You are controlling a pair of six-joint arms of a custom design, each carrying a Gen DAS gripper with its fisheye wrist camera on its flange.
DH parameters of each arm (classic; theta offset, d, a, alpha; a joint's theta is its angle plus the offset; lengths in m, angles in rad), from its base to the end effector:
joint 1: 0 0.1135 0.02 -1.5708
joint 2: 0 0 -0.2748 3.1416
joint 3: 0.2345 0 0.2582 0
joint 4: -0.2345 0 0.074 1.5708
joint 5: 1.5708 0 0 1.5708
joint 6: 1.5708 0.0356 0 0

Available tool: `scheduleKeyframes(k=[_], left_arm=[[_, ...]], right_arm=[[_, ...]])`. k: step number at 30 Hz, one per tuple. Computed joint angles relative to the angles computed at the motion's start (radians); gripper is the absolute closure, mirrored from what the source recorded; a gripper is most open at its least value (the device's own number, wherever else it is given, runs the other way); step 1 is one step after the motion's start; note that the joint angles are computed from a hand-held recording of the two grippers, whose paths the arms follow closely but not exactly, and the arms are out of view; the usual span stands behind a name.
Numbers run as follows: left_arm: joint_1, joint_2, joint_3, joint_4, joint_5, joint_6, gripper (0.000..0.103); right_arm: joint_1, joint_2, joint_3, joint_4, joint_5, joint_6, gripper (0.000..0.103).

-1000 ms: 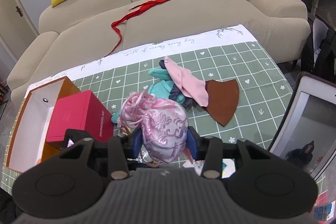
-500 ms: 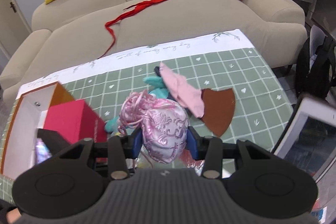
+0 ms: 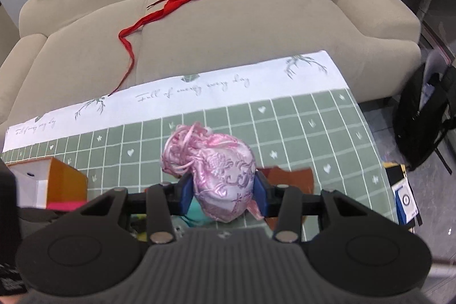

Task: Organize soft objects
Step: 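Carry the pink pouch over the white box and release it with the right gripper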

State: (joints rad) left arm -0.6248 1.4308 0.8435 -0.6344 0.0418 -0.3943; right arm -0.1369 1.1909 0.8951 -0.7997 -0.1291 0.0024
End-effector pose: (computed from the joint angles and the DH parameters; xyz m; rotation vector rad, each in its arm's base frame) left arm 0.2112 -0.1541 0.1934 0.3373 2.8221 -0.2963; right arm 0.2243 -0.0263 0.2557 0.1434 2.6528 0.1281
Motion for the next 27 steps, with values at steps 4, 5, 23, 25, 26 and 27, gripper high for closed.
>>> scheduleKeyframes(k=[4, 5, 23, 25, 26, 27], left_arm=[[0.155, 0.039, 0.123, -0.122, 0.045, 0.070, 0.103], [0.191, 0.037, 0.144, -0.151, 0.051, 0.081, 0.103], [1.113, -0.075, 0.227, -0.390, 0.199, 0.652, 0.103], [1.186, -0.065, 0.204, -0.384, 0.184, 0.732, 0.103], [1.220, -0.061, 0.184, -0.370, 0.178, 0.771, 0.103], [1.254, -0.051, 0.170, -0.358, 0.180, 0.803, 0.103]], right_arm=[[0.082, 0.142, 0.139, -0.032, 0.004, 0.066, 0.060], [0.108, 0.171, 0.175, -0.040, 0.000, 0.087, 0.060], [0.795, 0.394, 0.418, 0.105, 0.029, 0.428, 0.060], [0.851, 0.424, 0.443, 0.108, 0.044, 0.449, 0.060], [0.880, 0.444, 0.461, 0.109, 0.052, 0.461, 0.060], [0.899, 0.456, 0.468, 0.115, 0.052, 0.469, 0.060]])
